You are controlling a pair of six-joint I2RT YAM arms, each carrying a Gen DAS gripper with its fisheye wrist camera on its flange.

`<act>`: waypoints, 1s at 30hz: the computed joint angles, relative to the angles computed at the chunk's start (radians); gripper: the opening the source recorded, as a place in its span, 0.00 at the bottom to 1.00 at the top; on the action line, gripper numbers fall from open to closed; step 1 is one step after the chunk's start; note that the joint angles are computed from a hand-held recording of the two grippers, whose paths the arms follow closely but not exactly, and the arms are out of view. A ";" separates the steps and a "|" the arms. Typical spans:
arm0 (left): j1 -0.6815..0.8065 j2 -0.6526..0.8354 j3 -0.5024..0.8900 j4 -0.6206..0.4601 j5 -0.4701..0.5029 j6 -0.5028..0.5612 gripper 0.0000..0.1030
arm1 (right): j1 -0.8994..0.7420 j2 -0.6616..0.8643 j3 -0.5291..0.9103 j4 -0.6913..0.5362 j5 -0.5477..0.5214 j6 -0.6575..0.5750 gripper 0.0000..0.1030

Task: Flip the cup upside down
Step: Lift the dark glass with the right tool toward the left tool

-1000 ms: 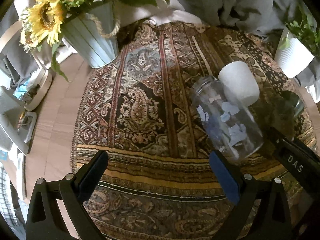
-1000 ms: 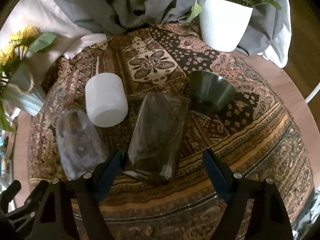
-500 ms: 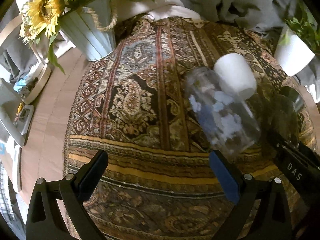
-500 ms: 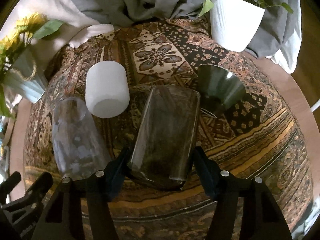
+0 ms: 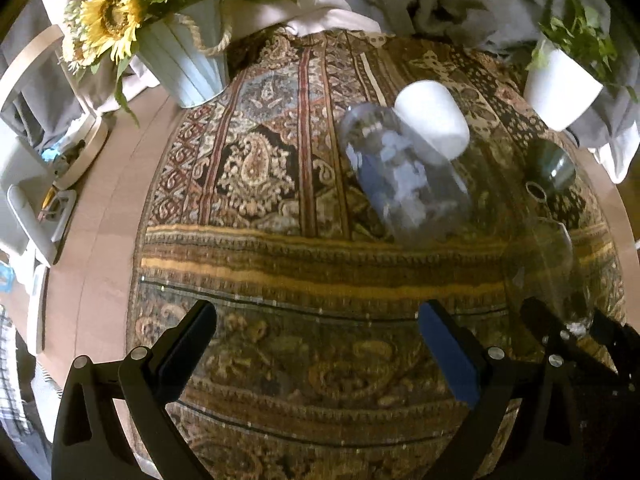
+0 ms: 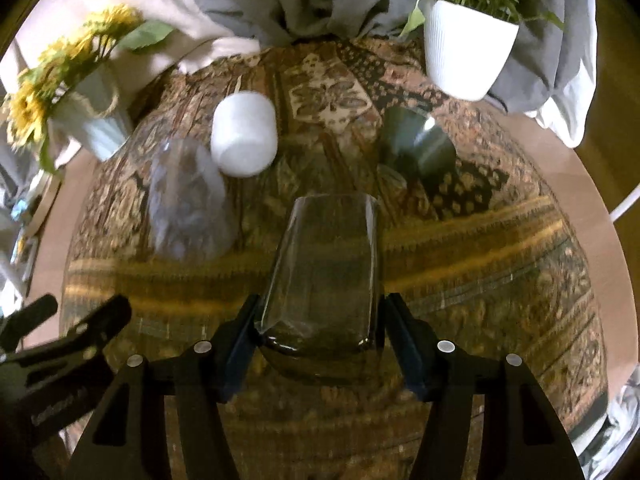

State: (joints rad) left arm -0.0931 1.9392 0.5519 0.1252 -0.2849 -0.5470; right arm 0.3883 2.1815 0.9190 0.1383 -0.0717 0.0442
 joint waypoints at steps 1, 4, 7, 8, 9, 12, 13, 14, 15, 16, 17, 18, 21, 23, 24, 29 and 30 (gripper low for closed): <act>-0.006 -0.005 -0.007 -0.002 -0.001 -0.004 1.00 | -0.001 -0.007 -0.015 -0.002 -0.006 -0.004 0.59; -0.035 -0.009 -0.028 -0.005 -0.010 -0.021 1.00 | -0.003 -0.026 -0.062 0.005 -0.019 -0.013 0.59; -0.071 0.001 -0.035 -0.011 -0.012 -0.039 1.00 | -0.007 -0.033 -0.088 0.001 -0.020 -0.036 0.59; -0.086 0.006 -0.034 -0.014 -0.015 -0.045 1.00 | -0.013 -0.038 -0.097 -0.004 -0.022 -0.051 0.59; -0.100 0.011 -0.035 -0.012 -0.016 -0.047 1.00 | -0.018 -0.042 -0.105 -0.006 -0.023 -0.057 0.59; -0.125 0.029 -0.025 -0.017 -0.007 -0.052 1.00 | -0.033 -0.041 -0.113 -0.006 -0.007 -0.063 0.59; -0.129 0.034 -0.022 -0.018 -0.003 -0.051 1.00 | -0.035 -0.038 -0.114 -0.002 -0.001 -0.063 0.59; -0.131 0.035 -0.021 -0.017 0.002 -0.045 1.00 | -0.038 -0.036 -0.113 -0.001 0.003 -0.060 0.59; -0.132 0.034 -0.020 -0.020 0.000 -0.042 1.00 | -0.042 -0.034 -0.112 -0.001 0.005 -0.057 0.59; -0.136 0.033 -0.022 -0.020 -0.007 -0.044 1.00 | -0.044 -0.032 -0.110 -0.006 0.009 -0.054 0.59; -0.140 0.030 -0.024 -0.019 -0.011 -0.043 1.00 | -0.046 -0.031 -0.107 -0.008 0.008 -0.052 0.59; -0.142 0.027 -0.026 -0.020 -0.012 -0.040 1.00 | -0.048 -0.029 -0.108 -0.006 0.007 -0.049 0.59; -0.146 0.016 -0.030 -0.022 -0.008 -0.018 1.00 | -0.045 -0.019 -0.105 -0.011 0.017 -0.038 0.59; -0.149 0.006 -0.040 -0.016 -0.007 -0.010 1.00 | -0.045 -0.029 -0.116 -0.010 0.017 -0.028 0.59; -0.150 -0.005 -0.048 -0.012 -0.009 -0.002 1.00 | -0.045 -0.044 -0.130 0.000 0.022 -0.025 0.62; -0.136 -0.075 -0.088 0.001 0.014 0.039 1.00 | -0.038 -0.176 -0.234 0.049 0.081 0.033 0.71; -0.135 -0.092 -0.094 -0.003 0.022 0.045 1.00 | -0.035 -0.201 -0.251 0.051 0.092 0.047 0.71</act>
